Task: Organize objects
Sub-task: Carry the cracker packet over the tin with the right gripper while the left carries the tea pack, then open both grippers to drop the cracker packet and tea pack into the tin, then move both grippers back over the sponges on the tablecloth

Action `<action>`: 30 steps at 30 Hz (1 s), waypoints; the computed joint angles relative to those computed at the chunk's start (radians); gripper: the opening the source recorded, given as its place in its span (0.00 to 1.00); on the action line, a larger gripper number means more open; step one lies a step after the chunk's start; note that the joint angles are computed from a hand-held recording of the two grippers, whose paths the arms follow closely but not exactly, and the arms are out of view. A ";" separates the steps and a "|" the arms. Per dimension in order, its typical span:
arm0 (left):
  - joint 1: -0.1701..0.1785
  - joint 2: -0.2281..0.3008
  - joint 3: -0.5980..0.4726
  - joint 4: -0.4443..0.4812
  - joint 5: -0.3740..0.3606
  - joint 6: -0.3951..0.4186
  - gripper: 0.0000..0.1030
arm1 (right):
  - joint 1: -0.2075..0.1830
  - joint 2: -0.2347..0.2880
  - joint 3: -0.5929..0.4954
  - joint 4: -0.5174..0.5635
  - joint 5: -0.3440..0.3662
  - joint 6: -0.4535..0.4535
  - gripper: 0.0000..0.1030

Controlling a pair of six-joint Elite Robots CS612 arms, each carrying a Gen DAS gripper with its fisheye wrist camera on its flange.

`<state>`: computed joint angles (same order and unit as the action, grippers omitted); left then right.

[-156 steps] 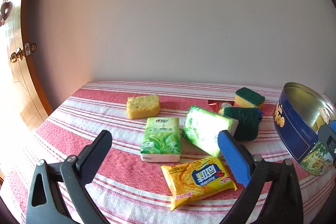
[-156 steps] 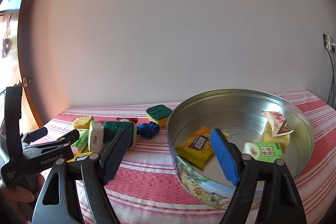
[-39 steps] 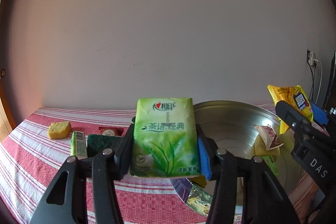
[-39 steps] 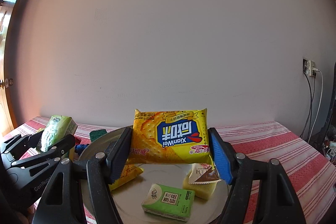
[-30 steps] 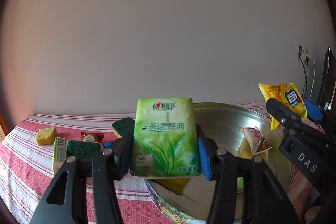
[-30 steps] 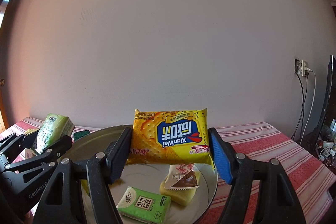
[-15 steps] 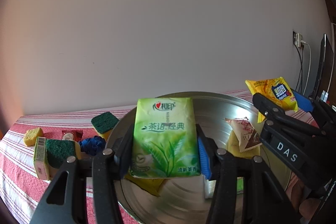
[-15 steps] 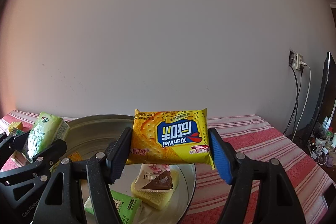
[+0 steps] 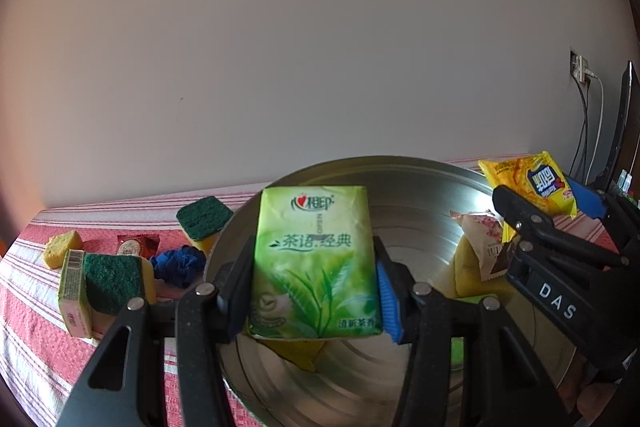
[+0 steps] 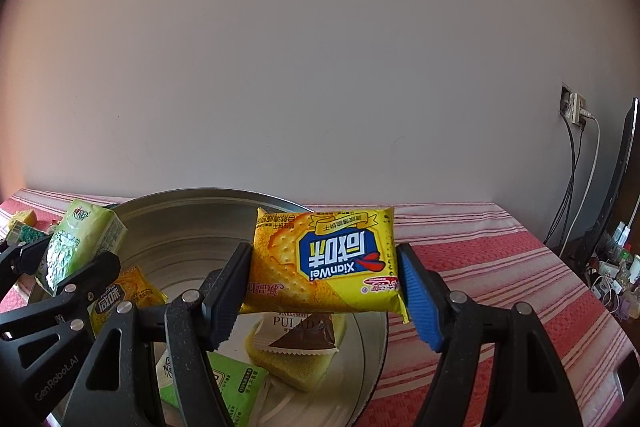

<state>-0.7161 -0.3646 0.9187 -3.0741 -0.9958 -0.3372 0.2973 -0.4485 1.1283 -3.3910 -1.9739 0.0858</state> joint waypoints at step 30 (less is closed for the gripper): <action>-0.012 -0.001 0.026 -0.087 0.119 0.033 0.99 | -0.024 0.015 -0.011 -0.039 0.060 0.078 0.87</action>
